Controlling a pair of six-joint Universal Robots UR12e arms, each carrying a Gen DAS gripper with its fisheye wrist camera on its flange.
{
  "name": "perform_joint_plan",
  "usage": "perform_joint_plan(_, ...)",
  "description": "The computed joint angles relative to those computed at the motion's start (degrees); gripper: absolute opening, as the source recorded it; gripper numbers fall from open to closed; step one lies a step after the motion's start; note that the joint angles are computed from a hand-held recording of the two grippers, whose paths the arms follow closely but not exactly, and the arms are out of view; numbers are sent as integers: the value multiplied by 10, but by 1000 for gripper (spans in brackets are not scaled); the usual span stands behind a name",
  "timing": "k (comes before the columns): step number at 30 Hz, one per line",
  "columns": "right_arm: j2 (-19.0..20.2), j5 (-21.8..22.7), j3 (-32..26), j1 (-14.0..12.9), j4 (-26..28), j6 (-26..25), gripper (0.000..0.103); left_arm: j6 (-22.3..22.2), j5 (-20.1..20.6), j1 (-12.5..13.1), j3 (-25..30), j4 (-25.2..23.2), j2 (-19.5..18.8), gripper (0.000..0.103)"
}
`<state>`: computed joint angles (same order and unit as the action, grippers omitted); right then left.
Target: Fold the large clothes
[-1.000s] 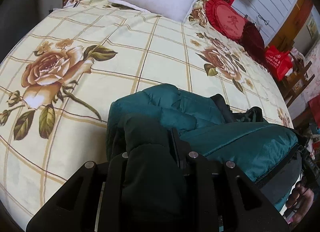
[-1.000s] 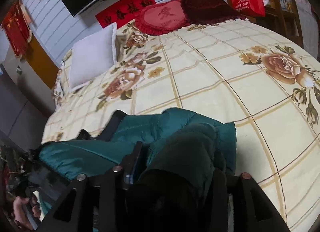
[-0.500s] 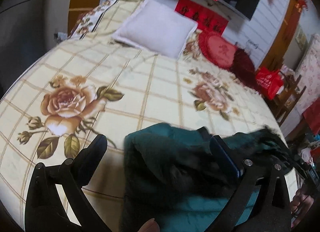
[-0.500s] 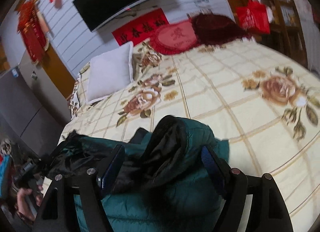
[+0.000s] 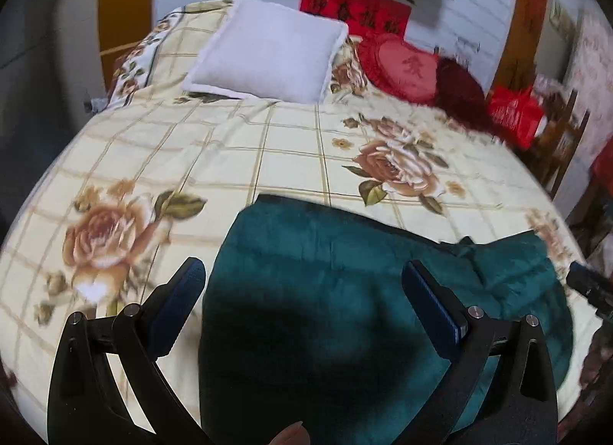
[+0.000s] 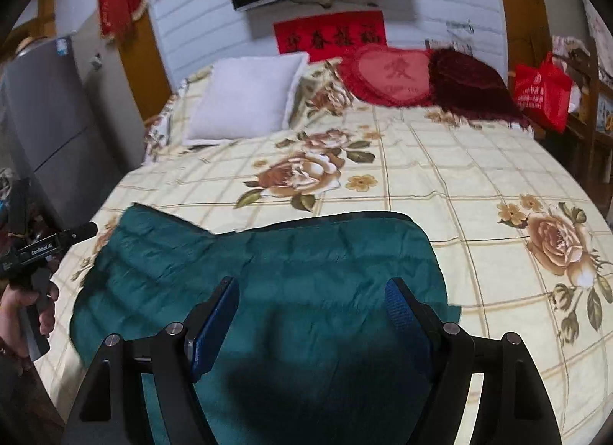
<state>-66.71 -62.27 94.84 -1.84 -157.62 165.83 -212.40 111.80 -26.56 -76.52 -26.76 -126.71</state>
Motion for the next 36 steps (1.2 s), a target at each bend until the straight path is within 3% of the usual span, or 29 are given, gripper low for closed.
perform_joint_plan(4,36,-45,-56,17,80,-9,76,-9,16,7,45,-104,-29,102)
perform_joint_plan(6,51,-79,-71,26,103,-20,76,-23,0,12,43,-125,-36,103)
perform_joint_plan(8,63,-93,-75,28,101,-25,78,-38,-17,16,25,-100,-35,103)
perform_joint_plan(13,84,-72,-87,20,111,-15,86,-82,-63,26,-4,-56,-32,103)
perform_joint_plan(20,105,-70,-119,24,138,-51,92,-149,-22,11,-25,-33,-25,103)
perform_joint_plan(25,108,-59,-124,21,147,-58,93,-142,-38,17,-13,-52,-29,103)
perform_joint_plan(28,99,-74,-120,23,150,-57,91,-129,-91,30,-14,-71,-18,103)
perform_joint_plan(29,91,-73,-115,21,147,-53,91,-128,-98,32,-26,-61,-6,103)
perform_joint_plan(33,48,10,-63,-20,60,13,91,-96,-64,25,-87,17,39,103)
perform_joint_plan(36,30,54,-44,-48,91,25,91,-64,-79,21,-125,54,56,103)
